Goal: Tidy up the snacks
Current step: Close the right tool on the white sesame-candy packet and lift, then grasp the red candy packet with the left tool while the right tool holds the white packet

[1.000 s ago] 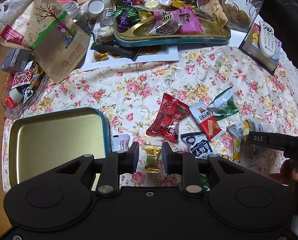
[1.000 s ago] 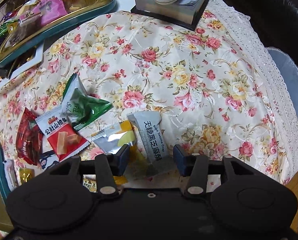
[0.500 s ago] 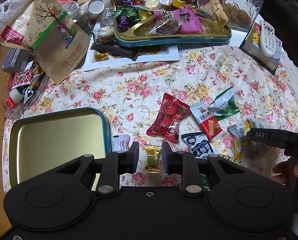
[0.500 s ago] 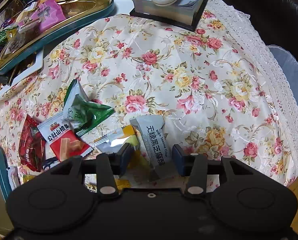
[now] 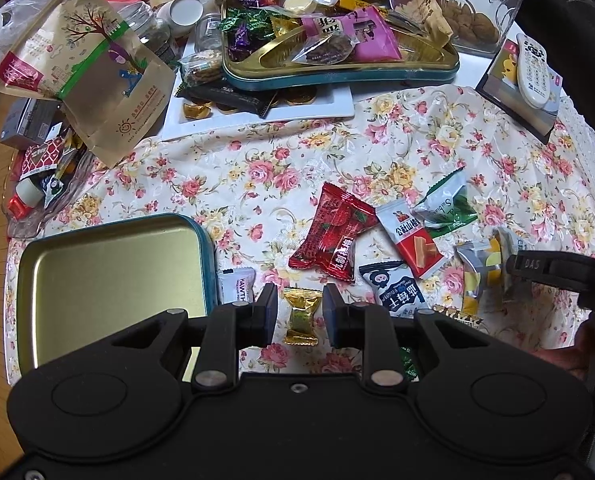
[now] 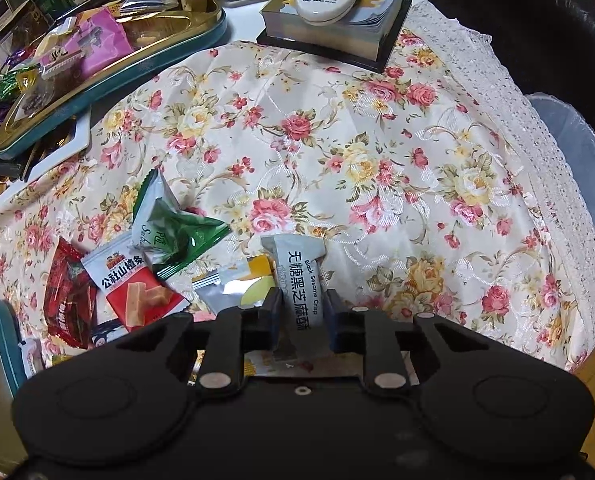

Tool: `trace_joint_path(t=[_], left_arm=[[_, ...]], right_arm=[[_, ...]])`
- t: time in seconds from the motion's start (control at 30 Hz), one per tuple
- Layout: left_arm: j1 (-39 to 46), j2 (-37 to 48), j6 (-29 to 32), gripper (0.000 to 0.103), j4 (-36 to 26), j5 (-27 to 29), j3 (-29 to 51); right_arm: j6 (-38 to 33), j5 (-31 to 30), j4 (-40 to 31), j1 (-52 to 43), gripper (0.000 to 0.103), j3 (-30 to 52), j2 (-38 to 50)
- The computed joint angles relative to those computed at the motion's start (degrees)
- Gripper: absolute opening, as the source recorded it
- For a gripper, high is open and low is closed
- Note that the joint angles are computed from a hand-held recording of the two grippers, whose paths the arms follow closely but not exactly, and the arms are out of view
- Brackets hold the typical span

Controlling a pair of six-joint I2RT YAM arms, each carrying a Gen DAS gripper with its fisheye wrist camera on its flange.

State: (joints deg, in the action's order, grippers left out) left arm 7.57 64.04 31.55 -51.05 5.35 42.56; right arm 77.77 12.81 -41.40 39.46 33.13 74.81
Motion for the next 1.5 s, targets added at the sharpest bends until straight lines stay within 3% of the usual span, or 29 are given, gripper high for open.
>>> trace_joint_path(t=[0.33,0.6,0.87,1.1,1.5], left_arm=[[-0.71,1.26,0.08,0.035,1.18,-0.77,-0.60],[-2.78,3.34,-1.61,0.035,2.63,-2.24,-0.92],[2.97,10.69,-0.09,0.035,0.96,2.85,6.50],[4.20,15.96,-2.50,0.035,5.54,2.52,8.42],[-6.05,15.48,-4.23,0.035,15.61,3.90,-1.57]], right_arm=[[4.17,2.17,-9.33,0.13,0.022,3.77,-10.94],[8.02,4.77,-15.63,3.81,0.022,7.98,-14.52],[12.34,6.79,-19.94,7.11,0.022,9.73,-20.56],[14.64,7.91,-21.63,8.82,0.022,10.52,-25.04],[18.01,9.63,-21.83,12.10,0.022,11.83,-29.49]])
